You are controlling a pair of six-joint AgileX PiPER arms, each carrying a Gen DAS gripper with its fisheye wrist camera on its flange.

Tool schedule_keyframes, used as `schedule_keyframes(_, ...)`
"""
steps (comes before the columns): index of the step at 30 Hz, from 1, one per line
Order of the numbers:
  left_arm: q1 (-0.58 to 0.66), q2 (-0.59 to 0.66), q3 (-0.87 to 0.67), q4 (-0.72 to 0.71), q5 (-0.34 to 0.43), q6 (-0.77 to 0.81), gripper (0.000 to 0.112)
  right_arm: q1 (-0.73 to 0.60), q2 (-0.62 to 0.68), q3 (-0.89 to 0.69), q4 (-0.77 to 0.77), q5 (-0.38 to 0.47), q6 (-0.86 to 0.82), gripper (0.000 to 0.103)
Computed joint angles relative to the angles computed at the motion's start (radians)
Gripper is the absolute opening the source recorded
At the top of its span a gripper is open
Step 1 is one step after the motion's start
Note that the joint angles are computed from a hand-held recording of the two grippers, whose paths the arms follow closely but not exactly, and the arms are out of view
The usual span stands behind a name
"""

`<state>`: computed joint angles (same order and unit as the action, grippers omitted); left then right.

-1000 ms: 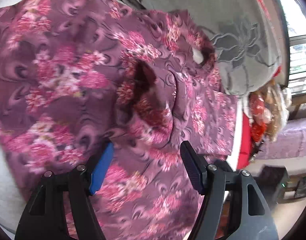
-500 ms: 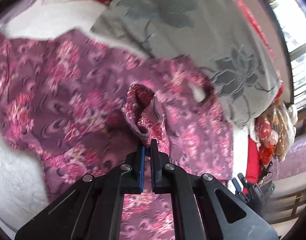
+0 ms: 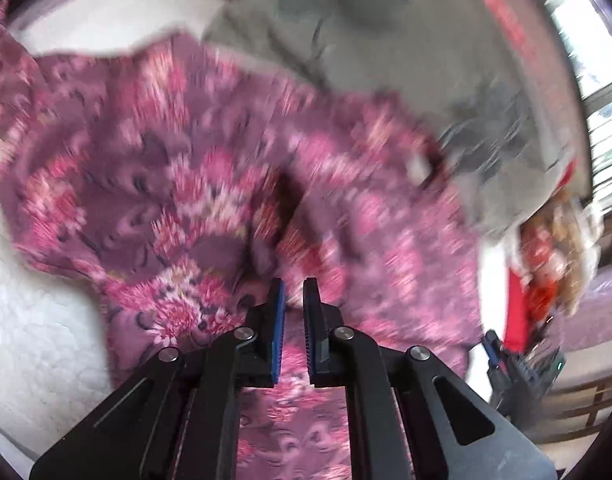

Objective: Fold small clothes

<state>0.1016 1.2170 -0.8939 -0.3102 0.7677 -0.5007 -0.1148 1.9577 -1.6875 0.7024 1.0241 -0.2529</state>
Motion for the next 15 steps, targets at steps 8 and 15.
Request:
schedule_keyframes(8, -0.181, 0.230, -0.123, 0.257, 0.038, -0.207, 0.050, 0.145, -0.006, 0.041, -0.041, -0.048, -0.108, 0.034)
schedule_keyframes(15, -0.087, 0.123, -0.032, 0.104, -0.005, -0.085, 0.053, 0.263, -0.086, 0.099, -0.075, -0.152, -0.041, 0.036)
